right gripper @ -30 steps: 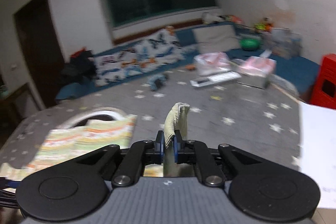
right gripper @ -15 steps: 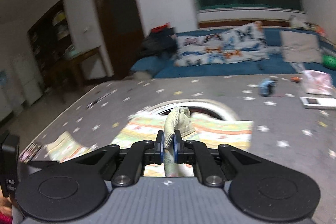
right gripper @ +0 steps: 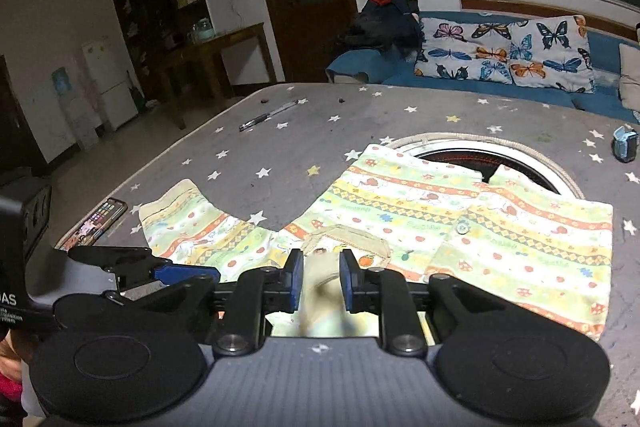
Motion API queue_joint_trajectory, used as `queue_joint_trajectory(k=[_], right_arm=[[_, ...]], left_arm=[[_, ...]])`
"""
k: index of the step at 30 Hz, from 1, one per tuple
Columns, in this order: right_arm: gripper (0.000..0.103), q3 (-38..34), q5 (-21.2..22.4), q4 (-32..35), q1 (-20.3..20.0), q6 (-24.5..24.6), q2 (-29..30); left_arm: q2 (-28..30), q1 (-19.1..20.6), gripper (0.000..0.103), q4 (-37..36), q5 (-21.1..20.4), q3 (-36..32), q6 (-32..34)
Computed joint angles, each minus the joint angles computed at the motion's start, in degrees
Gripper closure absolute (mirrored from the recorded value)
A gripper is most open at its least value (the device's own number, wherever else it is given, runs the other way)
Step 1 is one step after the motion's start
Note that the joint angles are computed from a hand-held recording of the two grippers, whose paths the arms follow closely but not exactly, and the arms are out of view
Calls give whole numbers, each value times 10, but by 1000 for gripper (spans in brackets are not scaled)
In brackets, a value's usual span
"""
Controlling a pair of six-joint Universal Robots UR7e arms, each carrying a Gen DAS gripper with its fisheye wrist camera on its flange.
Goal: Fold clothes
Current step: 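Grasp the cuff with the right tool and fold the sleeve across the shirt body, then move the left tool toward the sleeve nearest it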
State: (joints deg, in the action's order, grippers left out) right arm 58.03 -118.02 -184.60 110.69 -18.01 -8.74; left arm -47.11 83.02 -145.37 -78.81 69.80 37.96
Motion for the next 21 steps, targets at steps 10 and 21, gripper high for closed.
queue_joint_trajectory(k=[10,21], right_arm=[[84,187,-106,-78,-15,57,-91],[84,237,-142,-112,-27,61,-107]], left_arm=[[5,-7,27,19,-23,-1,20],[22,-10,59,29,-1,-3,24]])
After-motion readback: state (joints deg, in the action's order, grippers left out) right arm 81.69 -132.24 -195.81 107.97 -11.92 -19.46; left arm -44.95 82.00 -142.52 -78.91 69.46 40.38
